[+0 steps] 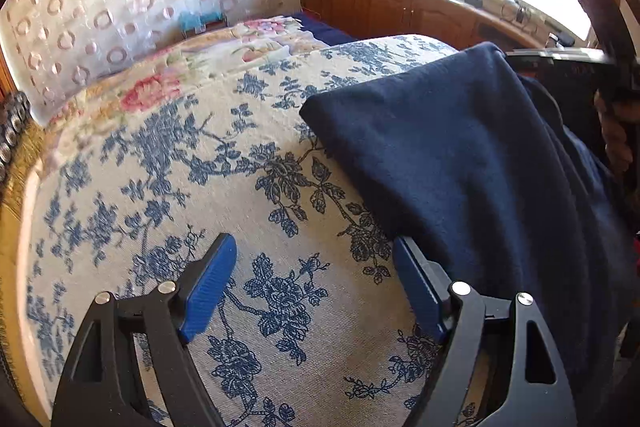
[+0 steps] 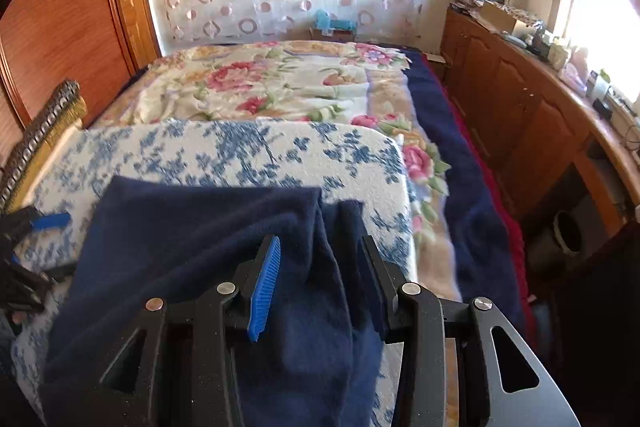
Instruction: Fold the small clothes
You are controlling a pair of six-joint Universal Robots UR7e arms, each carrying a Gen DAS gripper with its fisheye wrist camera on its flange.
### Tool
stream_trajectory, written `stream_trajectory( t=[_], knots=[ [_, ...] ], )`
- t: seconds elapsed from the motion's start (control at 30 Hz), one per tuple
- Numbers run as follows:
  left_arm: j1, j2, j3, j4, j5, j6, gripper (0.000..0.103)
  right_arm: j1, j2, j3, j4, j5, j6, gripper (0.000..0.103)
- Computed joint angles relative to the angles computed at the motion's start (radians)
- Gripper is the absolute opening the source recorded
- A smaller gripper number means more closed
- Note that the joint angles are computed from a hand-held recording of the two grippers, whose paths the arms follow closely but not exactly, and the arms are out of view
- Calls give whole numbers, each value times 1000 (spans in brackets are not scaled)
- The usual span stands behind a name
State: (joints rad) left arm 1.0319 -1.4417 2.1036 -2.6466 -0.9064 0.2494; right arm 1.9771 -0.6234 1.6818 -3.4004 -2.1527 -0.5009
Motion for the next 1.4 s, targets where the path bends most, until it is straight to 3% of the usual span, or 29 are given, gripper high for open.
stream_trajectory(
  t=[0.13, 0.2, 0.23, 0.3, 0.43, 0.53, 0.6, 0.7, 0.77, 1.03, 1.4],
  knots=[
    [2, -1, -3, 7, -6, -5, 81, -13, 7, -21, 47, 30, 6, 39],
    [4, -3, -5, 9, -6, -2, 81, -21, 5, -24, 70, 51, 1, 13],
    [3, -3, -3, 8, -7, -4, 81, -22, 9, -21, 45, 55, -15, 6],
    [3, -3, -4, 9, -6, -4, 81, -7, 27, -14, -84, 20, -56, 6],
    [4, -3, -4, 8, -4, -3, 81, -4, 15, 5, -140, -10, -23, 7],
    [-9, -13, 14, -21, 26, -7, 81, 1, -4, 45, -189, -39, -26, 24],
    [-26, -41, 29, -21, 27, -17, 81, -1, -47, 110, -209, -8, -9, 26],
    [-55, -94, 52, -4, 1, -48, 81, 14, -89, 207, -266, -20, -14, 31],
    [-82, -128, 75, 12, -1, -75, 81, 24, -106, 265, -283, -23, 3, 39],
    [-200, -251, 189, 90, 34, -174, 81, 31, -161, 497, -355, -70, 40, 41],
    [-351, -384, 300, 225, 113, -339, 81, 50, -198, 675, -483, 47, 56, 41]
  ],
)
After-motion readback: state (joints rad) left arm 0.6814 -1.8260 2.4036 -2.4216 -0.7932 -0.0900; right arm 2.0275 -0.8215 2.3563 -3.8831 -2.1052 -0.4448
